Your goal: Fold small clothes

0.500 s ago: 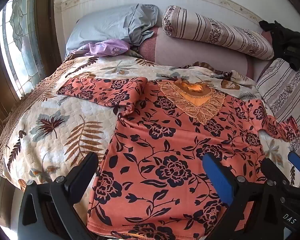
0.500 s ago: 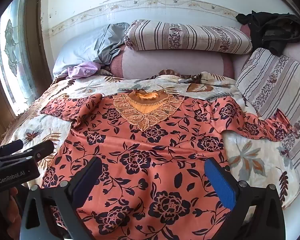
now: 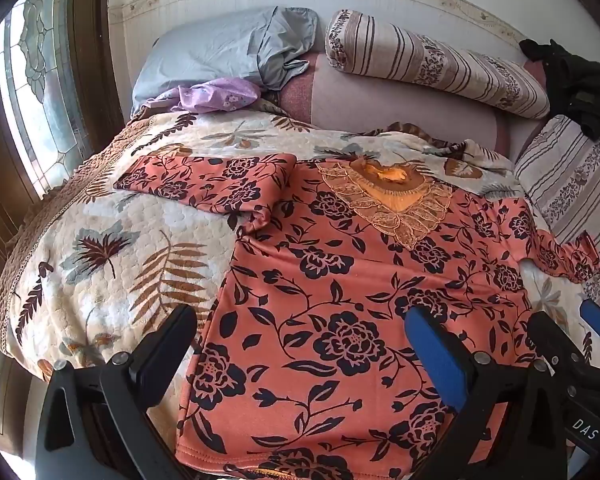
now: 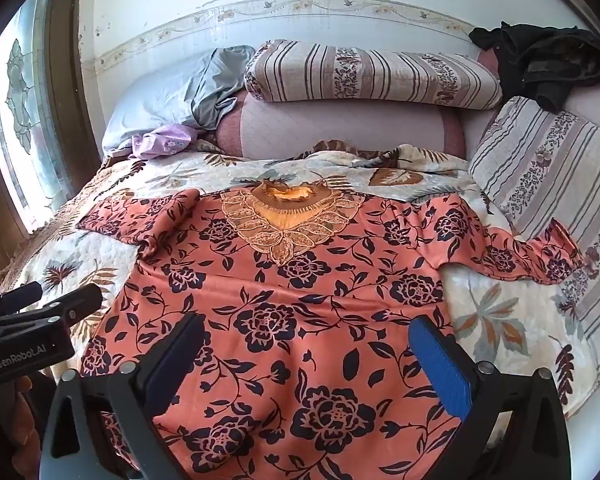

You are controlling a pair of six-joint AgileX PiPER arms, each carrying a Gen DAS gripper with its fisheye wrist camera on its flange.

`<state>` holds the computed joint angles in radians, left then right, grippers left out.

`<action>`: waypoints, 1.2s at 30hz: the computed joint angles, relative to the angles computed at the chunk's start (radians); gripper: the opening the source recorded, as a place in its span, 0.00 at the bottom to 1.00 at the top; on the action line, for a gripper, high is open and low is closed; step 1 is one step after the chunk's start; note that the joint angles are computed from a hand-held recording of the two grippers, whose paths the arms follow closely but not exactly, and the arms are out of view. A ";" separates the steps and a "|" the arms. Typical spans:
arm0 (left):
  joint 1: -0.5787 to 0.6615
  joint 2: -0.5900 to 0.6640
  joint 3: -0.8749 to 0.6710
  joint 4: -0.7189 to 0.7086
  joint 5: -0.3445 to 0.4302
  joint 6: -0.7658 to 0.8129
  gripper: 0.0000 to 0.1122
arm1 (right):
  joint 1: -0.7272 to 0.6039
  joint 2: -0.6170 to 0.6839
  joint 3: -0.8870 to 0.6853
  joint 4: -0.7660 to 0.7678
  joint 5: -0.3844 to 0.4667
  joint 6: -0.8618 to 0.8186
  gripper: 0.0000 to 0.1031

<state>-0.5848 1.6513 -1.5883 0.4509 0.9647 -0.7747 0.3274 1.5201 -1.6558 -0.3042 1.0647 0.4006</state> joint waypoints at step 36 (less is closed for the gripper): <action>0.001 -0.001 0.038 0.015 -0.034 -0.023 0.92 | 0.001 0.018 -0.010 -0.004 -0.006 0.006 1.00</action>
